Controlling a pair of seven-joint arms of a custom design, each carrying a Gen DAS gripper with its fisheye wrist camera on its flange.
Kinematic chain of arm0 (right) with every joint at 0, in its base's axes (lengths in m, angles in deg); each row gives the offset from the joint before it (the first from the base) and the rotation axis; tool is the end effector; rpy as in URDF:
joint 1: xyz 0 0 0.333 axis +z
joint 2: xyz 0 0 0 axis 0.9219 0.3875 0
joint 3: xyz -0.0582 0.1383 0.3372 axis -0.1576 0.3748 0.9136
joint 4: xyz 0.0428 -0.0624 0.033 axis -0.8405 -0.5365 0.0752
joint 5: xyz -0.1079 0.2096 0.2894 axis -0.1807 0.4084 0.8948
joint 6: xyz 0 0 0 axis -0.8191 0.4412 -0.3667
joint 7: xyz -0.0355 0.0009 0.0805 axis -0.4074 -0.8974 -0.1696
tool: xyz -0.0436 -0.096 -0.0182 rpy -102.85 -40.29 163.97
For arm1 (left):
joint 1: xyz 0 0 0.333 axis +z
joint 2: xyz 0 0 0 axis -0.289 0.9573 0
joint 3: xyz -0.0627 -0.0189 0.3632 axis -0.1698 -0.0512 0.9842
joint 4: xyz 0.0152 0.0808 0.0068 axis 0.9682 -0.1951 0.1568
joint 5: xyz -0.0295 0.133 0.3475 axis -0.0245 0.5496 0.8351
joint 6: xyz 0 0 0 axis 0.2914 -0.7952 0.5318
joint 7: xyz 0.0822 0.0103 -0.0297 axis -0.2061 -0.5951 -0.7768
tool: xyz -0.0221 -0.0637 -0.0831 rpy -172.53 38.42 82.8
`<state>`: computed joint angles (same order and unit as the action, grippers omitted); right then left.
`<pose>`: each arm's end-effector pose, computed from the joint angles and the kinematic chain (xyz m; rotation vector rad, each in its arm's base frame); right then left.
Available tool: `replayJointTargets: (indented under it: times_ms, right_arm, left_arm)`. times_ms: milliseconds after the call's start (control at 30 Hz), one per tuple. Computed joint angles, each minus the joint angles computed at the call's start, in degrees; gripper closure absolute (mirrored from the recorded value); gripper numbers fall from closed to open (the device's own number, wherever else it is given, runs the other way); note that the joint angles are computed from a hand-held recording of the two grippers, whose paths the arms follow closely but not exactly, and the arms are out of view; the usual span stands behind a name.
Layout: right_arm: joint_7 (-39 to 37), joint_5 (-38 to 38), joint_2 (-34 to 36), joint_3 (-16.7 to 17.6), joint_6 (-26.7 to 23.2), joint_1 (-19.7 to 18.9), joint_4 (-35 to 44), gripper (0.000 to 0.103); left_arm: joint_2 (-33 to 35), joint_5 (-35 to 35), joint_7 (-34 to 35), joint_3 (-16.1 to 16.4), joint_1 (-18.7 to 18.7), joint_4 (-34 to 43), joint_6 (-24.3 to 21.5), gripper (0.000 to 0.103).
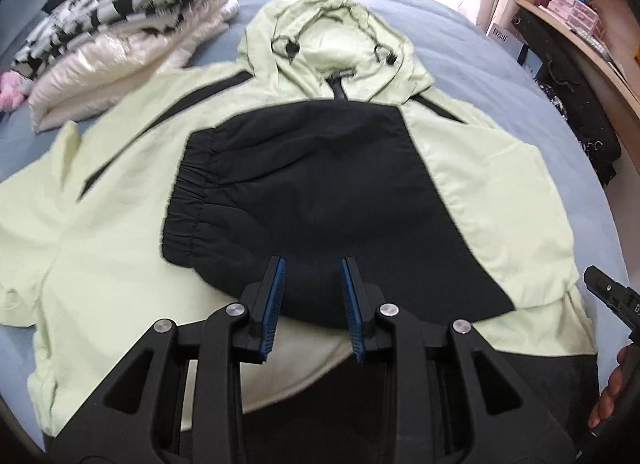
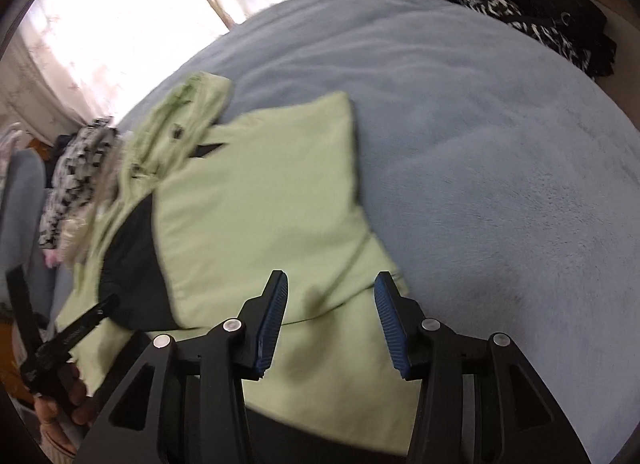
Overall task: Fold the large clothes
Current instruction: 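Release the sleeve and move the left gripper toward the other black sleeve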
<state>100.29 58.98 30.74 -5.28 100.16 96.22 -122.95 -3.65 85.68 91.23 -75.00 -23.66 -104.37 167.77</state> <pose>0.4928 0.3415 0.5026 -1.8039 1.7467 -0.1944 0.4224 -0.1722 0.4911 -2.2755 1.4801 -0.5807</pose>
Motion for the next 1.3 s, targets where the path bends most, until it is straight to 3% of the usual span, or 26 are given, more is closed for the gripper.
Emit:
replayJointTargets:
  times_ms: [333, 467, 700, 933, 1300]
  right_arm:
    - [-1.31, 4.48, -10.23, 5.91, 0.23, 1.55, -6.09, 0.057]
    - [-1.6, 7.16, -14.18, 8.71, 0.31, 2.02, -8.6, 0.057]
    - [-0.72, 7.49, -17.57, 12.73, -1.46, 2.93, -10.12, 0.057]
    - [3.43, 4.01, -19.71, 16.69, -4.02, 3.19, -10.51, 0.057]
    - [8.84, -4.11, -18.69, 21.18, -8.5, 4.98, -5.91, 0.057]
  left_arm:
    - [-13.12, -3.9, -1.51, -1.94, -3.81, -4.13, -4.87, 0.078]
    - [-19.55, -5.02, -2.41, -4.55, -5.55, -4.81, -11.96, 0.078]
    - [-29.08, -9.73, -3.41, -4.97, -10.96, -7.22, -19.12, 0.078]
    - [-36.09, -10.56, -4.69, -7.44, -13.84, -7.43, -27.17, 0.077]
    - [-46.1, -11.59, -4.74, -7.03, -16.61, -8.85, -35.48, 0.076]
